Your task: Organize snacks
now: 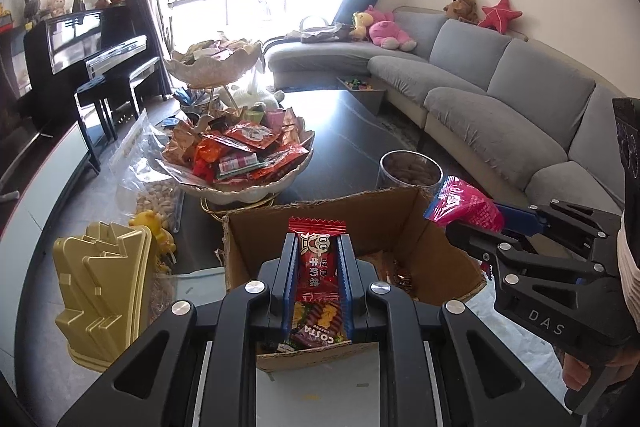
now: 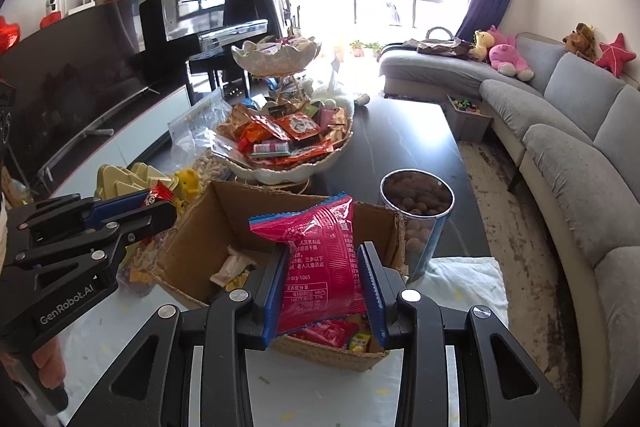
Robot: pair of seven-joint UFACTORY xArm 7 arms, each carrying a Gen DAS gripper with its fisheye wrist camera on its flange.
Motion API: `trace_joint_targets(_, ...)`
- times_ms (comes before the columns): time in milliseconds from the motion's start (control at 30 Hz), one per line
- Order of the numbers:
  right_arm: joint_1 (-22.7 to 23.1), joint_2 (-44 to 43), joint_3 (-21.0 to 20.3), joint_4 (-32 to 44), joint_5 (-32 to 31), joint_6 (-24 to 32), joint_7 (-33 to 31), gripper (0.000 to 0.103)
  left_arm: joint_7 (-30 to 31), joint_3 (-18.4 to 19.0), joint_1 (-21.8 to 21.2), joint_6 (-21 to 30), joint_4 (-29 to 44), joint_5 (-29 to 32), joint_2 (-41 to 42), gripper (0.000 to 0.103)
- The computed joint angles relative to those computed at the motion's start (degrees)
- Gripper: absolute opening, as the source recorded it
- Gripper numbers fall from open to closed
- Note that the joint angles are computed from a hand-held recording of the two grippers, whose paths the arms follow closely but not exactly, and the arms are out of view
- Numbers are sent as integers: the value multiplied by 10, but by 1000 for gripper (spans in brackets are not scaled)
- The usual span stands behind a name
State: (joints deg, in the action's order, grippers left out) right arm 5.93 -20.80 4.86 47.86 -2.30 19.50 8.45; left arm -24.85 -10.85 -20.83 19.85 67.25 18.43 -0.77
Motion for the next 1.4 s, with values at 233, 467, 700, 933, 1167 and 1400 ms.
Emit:
trace_joint_targets(233, -11, 28, 4, 22, -11, 15, 17, 52, -42, 9, -3, 17, 20, 42, 21, 42)
trace_joint_targets(467, -14, 13, 5, 0, -20, 6, 31, 65, -113, 5, 3, 14, -19, 113, -11, 57)
trace_joint_targets(700, -41, -59, 34, -65, -62, -18, 82, 75, -205, -31, 36, -4, -93, 201, -85, 72)
trace_joint_targets(933, -61, -166, 64, -146, -77, -31, 132, 82, -233, -74, 72, -22, -176, 194, -174, 81)
trace_joint_targets(1167, -67, -288, 94, -219, -87, -8, 173, 88, -260, -133, 123, -40, -251, 181, -275, 93)
trace_joint_targets(1400, -31, -403, 90, -276, -72, 40, 187, 91, -254, -171, 129, -46, -323, 127, -383, 101)
